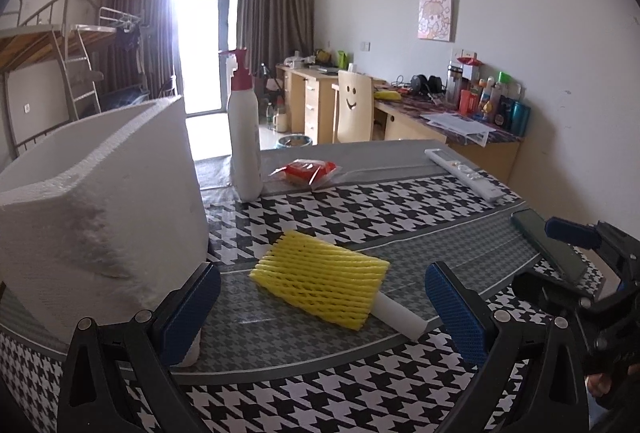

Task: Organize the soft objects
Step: 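Move the left tool onto the yellow foam net while the right tool approaches the white stick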

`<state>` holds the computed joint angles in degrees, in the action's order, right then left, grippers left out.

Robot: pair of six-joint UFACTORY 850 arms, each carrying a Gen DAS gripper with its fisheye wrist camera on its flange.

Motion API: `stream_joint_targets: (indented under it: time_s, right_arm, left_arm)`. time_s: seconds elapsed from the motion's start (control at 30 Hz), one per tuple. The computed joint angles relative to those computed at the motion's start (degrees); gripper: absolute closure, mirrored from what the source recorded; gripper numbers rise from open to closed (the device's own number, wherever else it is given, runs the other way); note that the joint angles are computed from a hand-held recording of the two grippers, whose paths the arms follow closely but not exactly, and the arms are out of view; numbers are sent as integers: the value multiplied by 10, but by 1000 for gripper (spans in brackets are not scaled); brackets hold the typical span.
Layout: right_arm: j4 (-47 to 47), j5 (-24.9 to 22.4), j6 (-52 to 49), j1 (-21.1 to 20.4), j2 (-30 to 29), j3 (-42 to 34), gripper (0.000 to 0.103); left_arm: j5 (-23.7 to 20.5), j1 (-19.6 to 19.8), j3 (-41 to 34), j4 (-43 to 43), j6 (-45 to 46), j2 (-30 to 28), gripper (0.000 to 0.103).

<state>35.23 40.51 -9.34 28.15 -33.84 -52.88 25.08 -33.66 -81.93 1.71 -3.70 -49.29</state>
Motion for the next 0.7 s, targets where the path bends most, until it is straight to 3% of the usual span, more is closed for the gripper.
stream_joint_targets:
  time_s: [0.4,0.57,0.7]
  right_arm:
    - [-58,-25,38,-17,-10,-4,3]
    - [-73,-29,49,-23,-11,-5,3]
    - [-94,-30,64,-25,-12,-5,3]
  left_arm:
    - [-68,-5,-57,-28,1,-36,2]
    - [-107,-4,-87,-27,-11,-55,8]
    - [-132,-4,-109,-46,7,-70,18]
